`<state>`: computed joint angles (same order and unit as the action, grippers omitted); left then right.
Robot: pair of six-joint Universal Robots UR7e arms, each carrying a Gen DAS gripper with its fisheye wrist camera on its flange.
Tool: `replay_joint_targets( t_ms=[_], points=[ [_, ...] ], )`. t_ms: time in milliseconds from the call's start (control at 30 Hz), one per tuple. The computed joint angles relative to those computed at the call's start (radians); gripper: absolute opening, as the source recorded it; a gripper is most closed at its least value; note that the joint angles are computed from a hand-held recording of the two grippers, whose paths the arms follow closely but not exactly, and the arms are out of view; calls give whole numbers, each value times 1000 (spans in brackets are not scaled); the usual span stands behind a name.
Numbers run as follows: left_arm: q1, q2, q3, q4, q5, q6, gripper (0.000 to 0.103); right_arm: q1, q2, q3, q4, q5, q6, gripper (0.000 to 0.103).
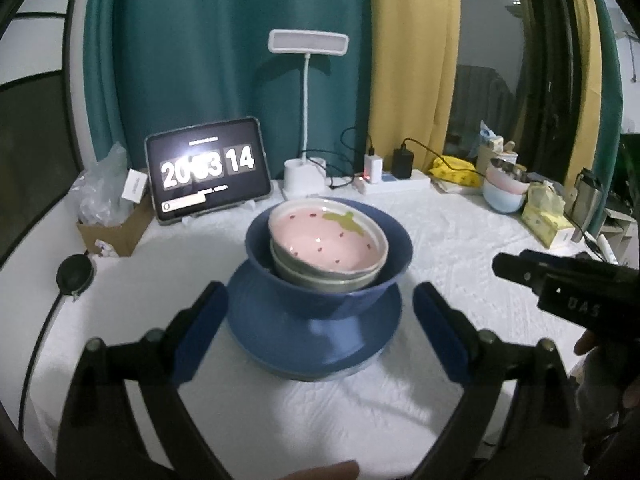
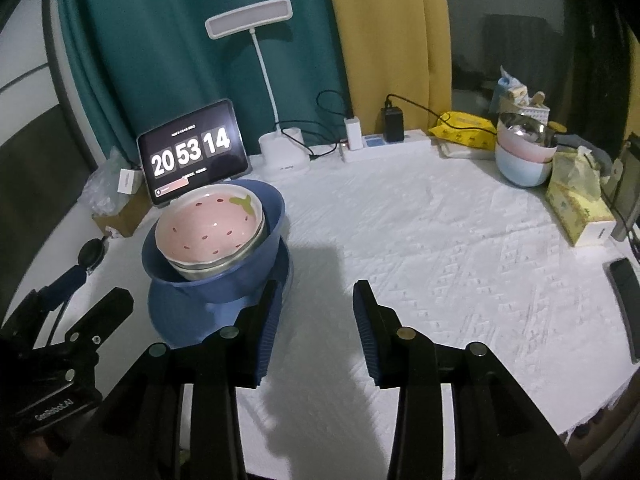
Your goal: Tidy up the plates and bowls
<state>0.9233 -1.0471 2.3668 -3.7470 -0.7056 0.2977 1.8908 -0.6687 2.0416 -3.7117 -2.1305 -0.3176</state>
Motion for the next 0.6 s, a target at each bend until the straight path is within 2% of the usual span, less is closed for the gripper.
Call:
replay_joint_targets(
  t_ms=[267,400,600],
  points=[
    [-57,-14,51,-59,35,8,95,22,-16,52,-99,-31,-33,48],
    [-83,-30,74,-55,55,-3,95,34,-22,75,-143,-39,-55,61],
    [-122,-53,108,-61,81,-25,95,57,-24,110,-225,-49,-107,62]
  ],
)
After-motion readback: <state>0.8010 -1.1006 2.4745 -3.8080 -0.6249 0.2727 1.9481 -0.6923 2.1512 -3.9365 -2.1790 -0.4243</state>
